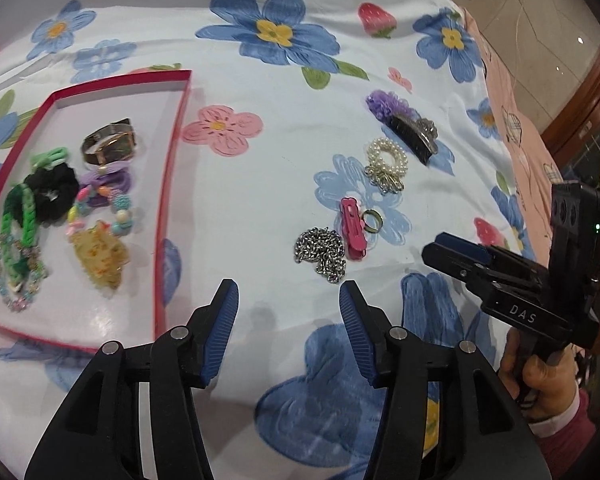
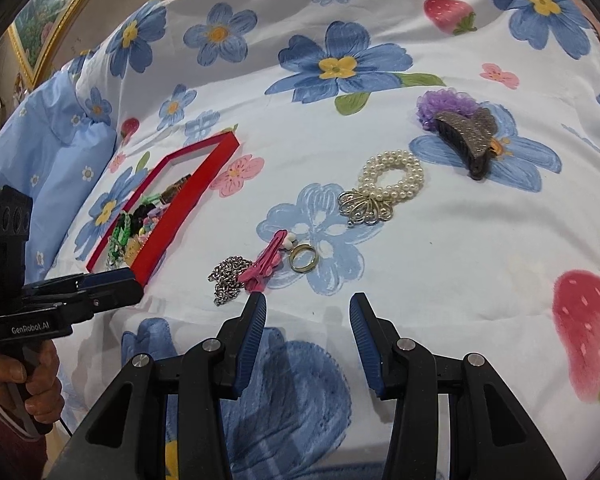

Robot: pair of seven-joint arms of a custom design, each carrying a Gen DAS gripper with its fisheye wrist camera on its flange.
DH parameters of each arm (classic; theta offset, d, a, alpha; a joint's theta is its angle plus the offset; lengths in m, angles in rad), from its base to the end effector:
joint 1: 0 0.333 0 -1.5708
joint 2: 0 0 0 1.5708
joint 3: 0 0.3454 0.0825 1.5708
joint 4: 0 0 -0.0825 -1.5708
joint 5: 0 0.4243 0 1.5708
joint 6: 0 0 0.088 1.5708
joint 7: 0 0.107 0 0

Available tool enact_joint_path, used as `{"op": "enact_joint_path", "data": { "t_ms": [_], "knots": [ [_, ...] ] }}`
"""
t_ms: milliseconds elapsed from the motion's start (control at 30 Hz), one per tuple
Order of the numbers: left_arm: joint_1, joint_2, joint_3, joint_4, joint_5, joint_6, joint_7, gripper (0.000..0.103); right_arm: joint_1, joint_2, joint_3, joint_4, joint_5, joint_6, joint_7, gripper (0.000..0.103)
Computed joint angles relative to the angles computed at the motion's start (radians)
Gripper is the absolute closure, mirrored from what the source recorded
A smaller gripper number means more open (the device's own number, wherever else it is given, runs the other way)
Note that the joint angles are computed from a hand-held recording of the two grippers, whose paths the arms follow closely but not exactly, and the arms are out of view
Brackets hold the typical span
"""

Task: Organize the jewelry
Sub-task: 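Grasp the silver chain bracelet with the left tool while the right tool grasps the gold ring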

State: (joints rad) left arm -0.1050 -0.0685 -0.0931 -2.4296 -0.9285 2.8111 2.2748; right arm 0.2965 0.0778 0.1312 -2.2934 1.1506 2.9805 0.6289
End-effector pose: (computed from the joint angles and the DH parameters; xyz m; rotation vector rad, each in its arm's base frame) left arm 0.5251 -0.0659 0.3681 -1.9595 2.1242 -0.9197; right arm 0.5430 0.1771 0.3575 -1.9412 1.4710 -0.2348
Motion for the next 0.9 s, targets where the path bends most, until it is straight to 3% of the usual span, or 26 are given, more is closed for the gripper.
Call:
{"op": "enact_joint_path", "data": {
  "t_ms": [300, 533, 567, 667, 900],
  "knots": [
    [0.026, 0.102, -0.041, 0.080, 0.067, -0.018, -0.034, 0.047, -0.026, 0.039, -0.003, 0.042, -0.067, -0.029, 0.043, 0.058],
    [0.049, 0.184, -0.101, 0.126, 0.177, 0.057, -0.091, 0.047, -0.040, 0.051, -0.001, 0.050, -0.101, -0.041, 0.070, 0.058],
    [0.053, 0.194, -0.109, 0.128, 0.198, 0.078, -0.098, 0.053, -0.040, 0.054, 0.000, 0.053, -0.108, -0.042, 0.075, 0.058],
    [0.097, 0.207, -0.149, 0.140, 0.171, 0.076, -0.042, 0.088, -0.042, 0.068, 0.006, 0.065, -0.122, -0.046, 0.077, 0.058],
    [0.133, 0.176, -0.156, 0.130, 0.002, 0.020, 0.089, 0.091, -0.026, 0.129, 0.017, 0.102, -0.260, -0.011, 0.146, 0.058]
  ]
}}
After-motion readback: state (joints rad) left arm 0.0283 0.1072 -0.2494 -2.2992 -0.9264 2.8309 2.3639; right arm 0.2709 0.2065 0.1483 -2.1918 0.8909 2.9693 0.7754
